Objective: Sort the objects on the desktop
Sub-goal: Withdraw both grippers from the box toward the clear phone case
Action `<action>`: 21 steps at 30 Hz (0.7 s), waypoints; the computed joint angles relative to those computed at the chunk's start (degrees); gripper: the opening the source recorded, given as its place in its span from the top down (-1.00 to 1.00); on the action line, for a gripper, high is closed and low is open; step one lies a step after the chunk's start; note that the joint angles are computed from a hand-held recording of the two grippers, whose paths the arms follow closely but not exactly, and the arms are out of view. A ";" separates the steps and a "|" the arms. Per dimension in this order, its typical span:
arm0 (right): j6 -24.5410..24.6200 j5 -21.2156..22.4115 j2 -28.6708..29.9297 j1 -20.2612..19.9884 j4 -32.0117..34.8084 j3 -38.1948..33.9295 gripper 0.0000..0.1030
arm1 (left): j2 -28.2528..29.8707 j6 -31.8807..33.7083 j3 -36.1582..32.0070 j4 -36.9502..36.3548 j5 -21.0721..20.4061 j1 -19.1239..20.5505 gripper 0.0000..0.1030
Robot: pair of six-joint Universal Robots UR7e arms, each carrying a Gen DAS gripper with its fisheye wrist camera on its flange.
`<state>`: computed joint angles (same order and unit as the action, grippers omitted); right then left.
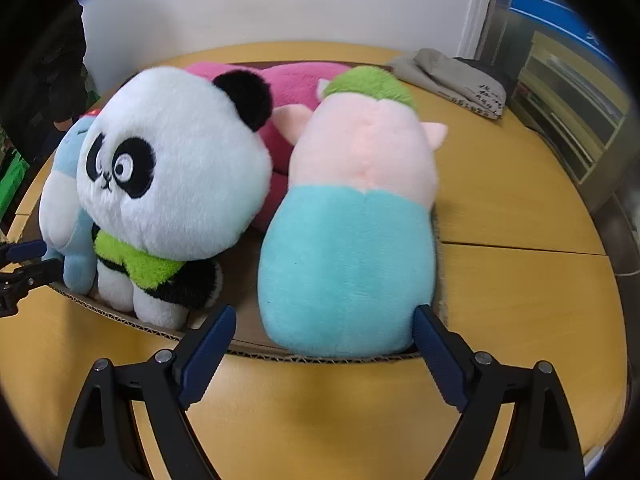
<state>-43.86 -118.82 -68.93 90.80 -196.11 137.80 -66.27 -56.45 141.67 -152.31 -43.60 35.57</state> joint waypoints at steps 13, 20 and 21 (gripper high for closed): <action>-0.14 5.94 -3.93 5.77 -4.49 3.84 -0.99 | -6.47 -22.27 0.05 20.28 7.55 -15.94 -0.99; -0.65 6.70 -3.21 5.62 -6.08 4.14 -0.99 | -3.04 -20.54 -0.87 16.03 6.77 -15.97 -0.99; -0.61 6.52 -3.20 5.65 -5.97 4.09 -0.99 | -2.74 -20.46 -0.92 15.82 6.70 -16.13 -0.99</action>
